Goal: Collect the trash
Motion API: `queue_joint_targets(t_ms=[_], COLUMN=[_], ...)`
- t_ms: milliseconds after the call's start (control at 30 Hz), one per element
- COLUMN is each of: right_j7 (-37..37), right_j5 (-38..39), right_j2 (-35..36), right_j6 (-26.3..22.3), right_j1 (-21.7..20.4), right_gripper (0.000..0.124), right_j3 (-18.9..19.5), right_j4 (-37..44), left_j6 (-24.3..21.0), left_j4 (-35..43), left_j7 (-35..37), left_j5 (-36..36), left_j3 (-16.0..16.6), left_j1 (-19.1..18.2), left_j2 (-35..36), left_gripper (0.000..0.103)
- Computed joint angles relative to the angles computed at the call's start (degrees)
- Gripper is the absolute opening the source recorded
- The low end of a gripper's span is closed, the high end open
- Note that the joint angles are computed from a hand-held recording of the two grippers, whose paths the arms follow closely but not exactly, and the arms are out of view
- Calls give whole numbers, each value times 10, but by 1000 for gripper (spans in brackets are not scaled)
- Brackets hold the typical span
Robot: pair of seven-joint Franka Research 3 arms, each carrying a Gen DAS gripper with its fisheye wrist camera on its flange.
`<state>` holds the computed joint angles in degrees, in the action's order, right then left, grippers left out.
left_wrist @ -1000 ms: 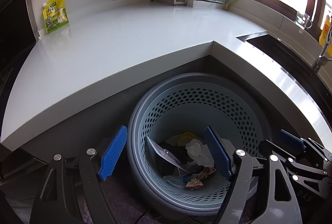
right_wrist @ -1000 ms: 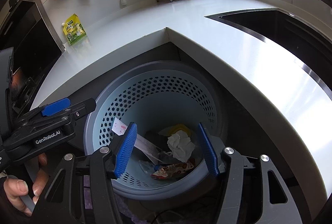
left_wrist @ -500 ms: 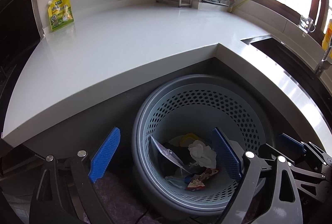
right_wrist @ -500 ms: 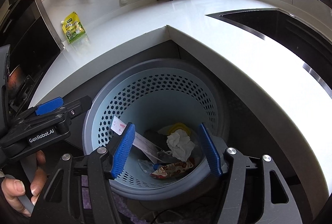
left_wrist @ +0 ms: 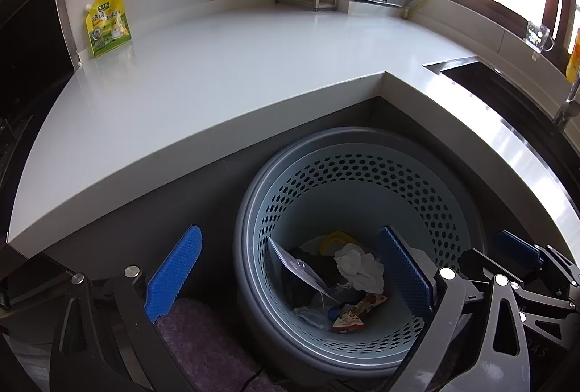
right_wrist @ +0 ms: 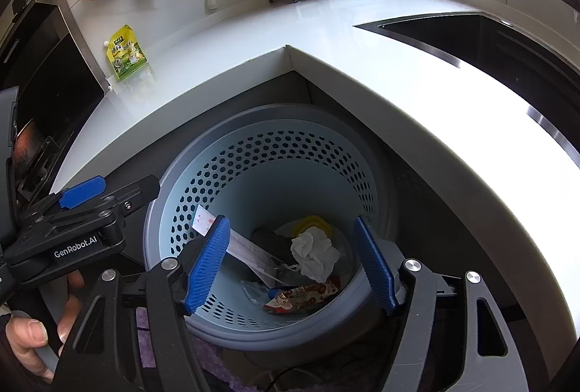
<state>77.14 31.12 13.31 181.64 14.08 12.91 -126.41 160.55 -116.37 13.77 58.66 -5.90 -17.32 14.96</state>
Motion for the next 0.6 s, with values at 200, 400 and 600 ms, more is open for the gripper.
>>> queue_joint_targets(t_ms=[200, 400, 600], right_j7=[-3, -3, 3], right_j5=[2, 1, -6], right_j2=[0, 2, 3], right_j6=[-2, -4, -9], right_j1=[-1, 2, 10], right_gripper=[69, 69, 69], right_j3=[1, -1, -10], right_j4=[1, 1, 3], left_j6=[-3, -13, -27], left_j4=[1, 1, 1], left_j7=[0, -4, -25], left_j5=[0, 0, 15], left_j3=[0, 0, 0], left_j1=[-1, -2, -4], left_j2=[0, 0, -2], left_gripper=[96, 96, 96])
